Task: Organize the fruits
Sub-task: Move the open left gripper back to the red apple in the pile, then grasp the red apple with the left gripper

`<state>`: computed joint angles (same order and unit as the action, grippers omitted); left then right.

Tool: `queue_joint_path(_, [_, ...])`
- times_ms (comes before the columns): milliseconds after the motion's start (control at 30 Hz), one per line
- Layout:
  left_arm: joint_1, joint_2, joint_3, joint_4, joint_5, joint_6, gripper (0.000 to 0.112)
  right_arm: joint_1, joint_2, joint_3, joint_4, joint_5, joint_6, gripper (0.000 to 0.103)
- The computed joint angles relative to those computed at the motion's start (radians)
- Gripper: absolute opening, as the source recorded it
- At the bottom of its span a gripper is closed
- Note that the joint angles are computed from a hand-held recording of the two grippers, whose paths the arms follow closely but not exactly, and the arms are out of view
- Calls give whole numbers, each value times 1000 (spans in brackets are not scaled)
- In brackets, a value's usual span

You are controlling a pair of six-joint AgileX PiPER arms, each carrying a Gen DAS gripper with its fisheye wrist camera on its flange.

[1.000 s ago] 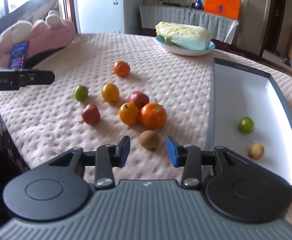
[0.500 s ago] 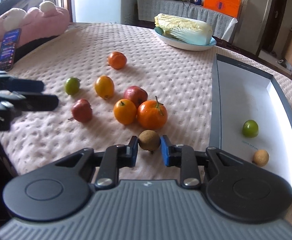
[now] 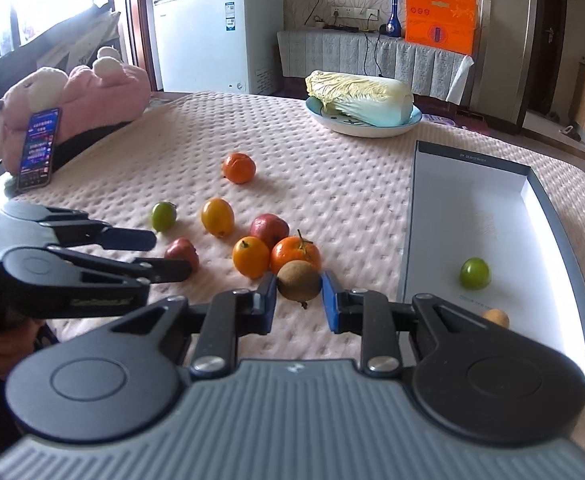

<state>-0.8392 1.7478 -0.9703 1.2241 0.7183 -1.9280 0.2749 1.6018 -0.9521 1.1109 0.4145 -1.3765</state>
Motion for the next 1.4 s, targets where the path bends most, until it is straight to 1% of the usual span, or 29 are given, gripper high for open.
queue_joint_path(67, [0, 17, -13, 0, 1, 10, 53, -8, -4, 1, 9, 10, -13, 28])
queue_joint_path(300, [12, 38, -26, 13, -15, 9, 35, -16, -5, 3, 27, 19, -35, 28])
queue_joint_path(500, [-1, 44, -30, 29, 1, 17, 34, -7, -2, 2, 29, 15, -38, 28])
queue_joint_path(700, [-14, -15, 7, 71, 21, -60, 34, -3, -5, 7, 49, 16, -58, 28])
queue_joint_path(900, [-19, -48, 19, 75, 44, -76, 34, 0, -7, 7, 65, 20, -72, 28])
queue_joint_path(1400, [-33, -19, -26, 71, 49, -64, 34, -12, -8, 2, 99, 38, -98, 28])
